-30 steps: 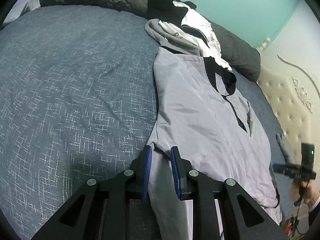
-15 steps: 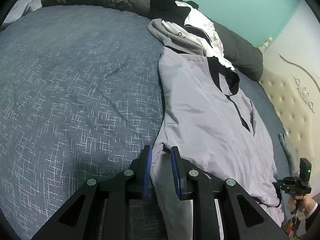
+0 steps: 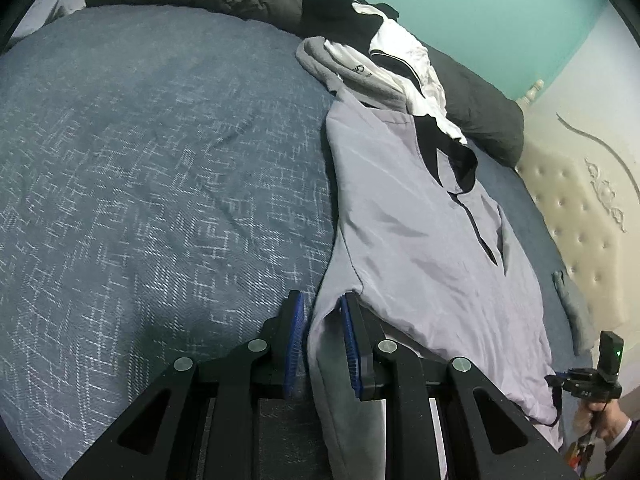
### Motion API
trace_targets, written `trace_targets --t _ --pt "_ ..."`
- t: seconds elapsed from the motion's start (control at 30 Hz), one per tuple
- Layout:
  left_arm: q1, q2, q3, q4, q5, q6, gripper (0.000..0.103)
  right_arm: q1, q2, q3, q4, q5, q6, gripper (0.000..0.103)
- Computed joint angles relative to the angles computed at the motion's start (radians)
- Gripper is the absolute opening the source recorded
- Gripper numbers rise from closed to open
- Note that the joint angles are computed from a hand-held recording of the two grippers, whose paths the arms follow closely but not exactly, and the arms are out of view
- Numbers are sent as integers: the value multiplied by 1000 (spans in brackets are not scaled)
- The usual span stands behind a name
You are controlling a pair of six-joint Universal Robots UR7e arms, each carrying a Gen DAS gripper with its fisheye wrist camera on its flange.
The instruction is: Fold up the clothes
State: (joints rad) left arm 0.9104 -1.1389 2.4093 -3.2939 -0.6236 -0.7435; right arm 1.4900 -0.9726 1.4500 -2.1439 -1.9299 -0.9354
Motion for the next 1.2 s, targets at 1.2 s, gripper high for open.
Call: trace_targets --t 1.2 --pt "26 36 -14 -41 -22 64 13 -32 -4 -48 49 27 27 24"
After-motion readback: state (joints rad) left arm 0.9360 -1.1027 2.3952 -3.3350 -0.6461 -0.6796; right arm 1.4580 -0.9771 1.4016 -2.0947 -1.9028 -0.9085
